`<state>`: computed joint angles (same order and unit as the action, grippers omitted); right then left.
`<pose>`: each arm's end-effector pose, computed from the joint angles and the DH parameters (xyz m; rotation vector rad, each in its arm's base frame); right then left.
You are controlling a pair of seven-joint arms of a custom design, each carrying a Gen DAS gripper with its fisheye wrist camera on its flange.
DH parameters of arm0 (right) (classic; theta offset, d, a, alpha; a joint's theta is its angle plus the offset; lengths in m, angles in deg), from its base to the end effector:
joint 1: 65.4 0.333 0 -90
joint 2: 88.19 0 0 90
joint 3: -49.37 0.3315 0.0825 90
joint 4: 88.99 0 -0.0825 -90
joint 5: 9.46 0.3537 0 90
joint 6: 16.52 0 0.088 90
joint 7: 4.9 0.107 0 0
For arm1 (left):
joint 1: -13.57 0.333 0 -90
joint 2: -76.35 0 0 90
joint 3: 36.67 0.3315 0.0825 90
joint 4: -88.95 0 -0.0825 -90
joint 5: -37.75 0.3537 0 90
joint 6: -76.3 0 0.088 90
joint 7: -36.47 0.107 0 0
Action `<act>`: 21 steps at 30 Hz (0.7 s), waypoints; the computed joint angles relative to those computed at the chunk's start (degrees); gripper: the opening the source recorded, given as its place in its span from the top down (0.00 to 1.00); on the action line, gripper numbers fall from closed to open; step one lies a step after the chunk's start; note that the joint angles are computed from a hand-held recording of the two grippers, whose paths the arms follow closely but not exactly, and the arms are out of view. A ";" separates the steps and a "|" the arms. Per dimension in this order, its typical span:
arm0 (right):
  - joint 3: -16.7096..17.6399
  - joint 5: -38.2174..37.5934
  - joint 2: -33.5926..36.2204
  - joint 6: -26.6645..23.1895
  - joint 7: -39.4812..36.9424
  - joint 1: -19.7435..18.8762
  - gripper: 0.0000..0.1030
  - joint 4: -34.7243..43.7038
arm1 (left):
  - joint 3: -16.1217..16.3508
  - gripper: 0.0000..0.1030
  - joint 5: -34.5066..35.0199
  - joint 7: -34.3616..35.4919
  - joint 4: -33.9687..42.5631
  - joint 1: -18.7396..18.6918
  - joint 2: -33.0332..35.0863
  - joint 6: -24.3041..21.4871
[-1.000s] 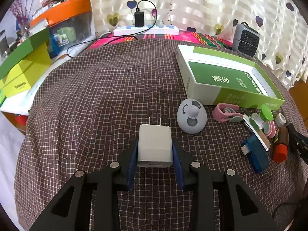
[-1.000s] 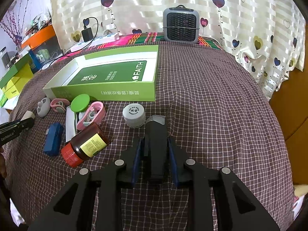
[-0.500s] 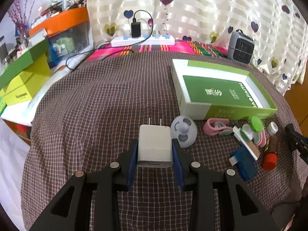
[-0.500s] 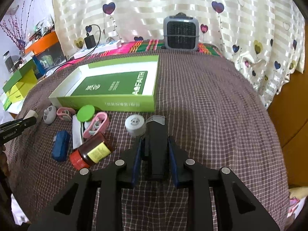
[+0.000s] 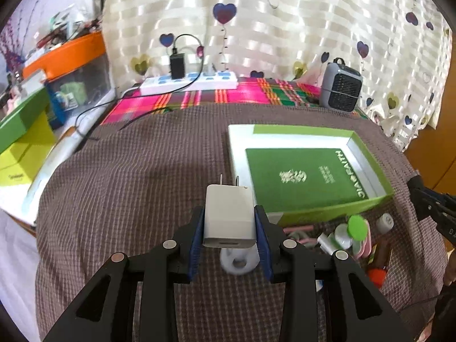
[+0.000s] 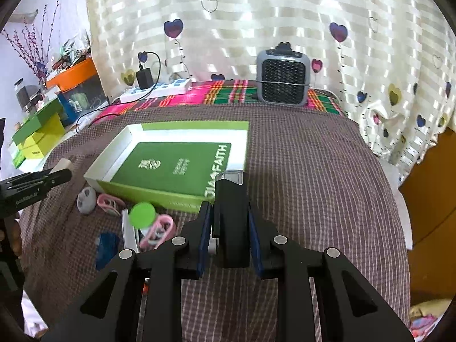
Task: Organize rigid objects
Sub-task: 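Carry the charger with left tool while right tool carries the black device into the green box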
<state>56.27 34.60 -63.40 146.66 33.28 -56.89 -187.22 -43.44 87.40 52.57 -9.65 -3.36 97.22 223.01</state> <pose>0.6714 0.1333 0.4381 -2.0203 1.2280 -0.4349 0.6113 -0.2696 0.4537 -1.9936 1.5182 -0.6409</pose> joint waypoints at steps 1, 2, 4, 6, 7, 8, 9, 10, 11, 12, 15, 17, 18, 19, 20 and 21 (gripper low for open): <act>-0.16 -0.44 0.44 -0.65 0.36 0.14 0.75 0.91 | -0.20 0.68 -0.55 0.95 1.15 0.21 0.74 0.01; -0.61 -1.30 1.14 -1.64 1.29 0.45 0.75 2.29 | -0.25 0.68 -0.86 1.73 1.97 0.31 1.30 0.17; -1.00 -2.61 2.42 -3.46 2.57 0.69 0.75 4.75 | -0.51 0.68 -2.46 3.83 4.10 0.62 2.78 0.06; -1.60 -4.29 3.89 -5.20 4.25 1.12 0.75 7.35 | -0.53 0.68 -3.66 5.50 5.63 0.81 4.03 0.76; -1.83 -5.05 4.51 -5.82 5.02 1.30 0.75 8.37 | -0.67 0.68 -4.72 6.77 6.93 0.99 5.04 0.71; -2.25 -6.17 5.56 -6.86 6.23 1.64 0.75 10.13 | -0.63 0.68 -5.45 7.81 7.88 1.02 5.75 0.65; -2.33 -6.85 6.26 -7.48 6.90 1.71 0.75 11.27 | -0.55 0.68 -6.07 8.73 8.82 1.00 6.47 0.65; -2.28 -7.38 6.93 -8.22 7.44 1.69 0.75 12.42 | -0.62 0.68 -7.16 9.96 10.22 1.18 7.52 0.38; -2.33 -8.03 7.86 -9.28 8.23 1.74 0.75 14.00 | -0.57 0.68 -7.91 10.91 11.06 1.22 8.18 0.34; -2.36 -8.60 8.56 -9.98 8.84 1.79 0.75 15.16 | -0.60 0.68 -8.77 12.03 12.19 1.34 9.08 0.35; -3.20 -11.24 11.52 -12.48 11.79 2.55 0.75 19.66 | -0.29 0.68 -10.67 14.01 14.56 1.25 10.86 0.13; -3.71 -13.01 13.41 -14.07 13.82 3.06 0.75 22.55 | -0.38 0.68 -12.30 15.72 16.81 1.35 12.51 -0.55; -3.83 -13.85 14.28 -14.69 14.52 3.25 0.75 23.84 | -0.37 0.68 -12.88 16.51 17.56 1.39 13.11 -0.54; -3.92 -14.66 15.09 -15.33 15.15 3.42 0.75 25.16 | -0.33 0.68 -13.43 17.26 18.50 1.34 13.81 -0.73; -4.13 -15.61 16.21 -16.21 16.01 3.70 0.75 26.91 | -0.40 0.68 -14.15 18.23 19.78 1.30 14.69 -1.33; -4.11 -16.26 17.05 -16.86 16.51 3.79 0.75 28.21 | -0.55 0.68 -14.87 19.35 20.92 1.37 15.56 -1.55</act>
